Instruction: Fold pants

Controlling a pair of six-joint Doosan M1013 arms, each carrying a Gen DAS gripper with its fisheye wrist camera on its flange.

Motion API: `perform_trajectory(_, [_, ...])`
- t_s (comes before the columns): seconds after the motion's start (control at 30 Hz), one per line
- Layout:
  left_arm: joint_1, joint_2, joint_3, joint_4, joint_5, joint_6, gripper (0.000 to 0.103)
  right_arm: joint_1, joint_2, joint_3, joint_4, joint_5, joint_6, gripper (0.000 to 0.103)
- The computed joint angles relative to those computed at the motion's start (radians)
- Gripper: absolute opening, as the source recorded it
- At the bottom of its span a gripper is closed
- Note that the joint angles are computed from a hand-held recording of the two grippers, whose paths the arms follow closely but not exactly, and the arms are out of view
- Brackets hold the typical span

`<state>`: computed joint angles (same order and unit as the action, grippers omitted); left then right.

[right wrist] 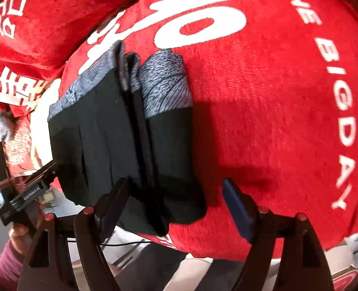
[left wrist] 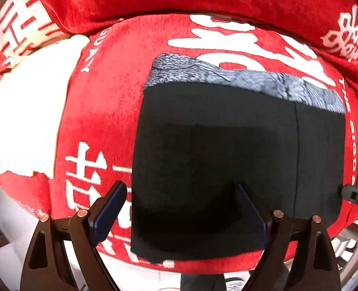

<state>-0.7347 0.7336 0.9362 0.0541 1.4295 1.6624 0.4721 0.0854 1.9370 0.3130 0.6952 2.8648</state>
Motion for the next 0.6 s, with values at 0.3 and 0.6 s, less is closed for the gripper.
perform_trajectory(0.3, [-0.017,-0.045,0.054,0.003,-0.002,0.031,0.091,0.053,0.022,-0.094,-0.175,0.121,0.165,0.103])
perform_trajectory(0.6, [-0.016,-0.059,0.08,-0.014,0.001,0.052,0.091,0.069,0.06,-0.141,-0.231,0.176,0.202,0.103])
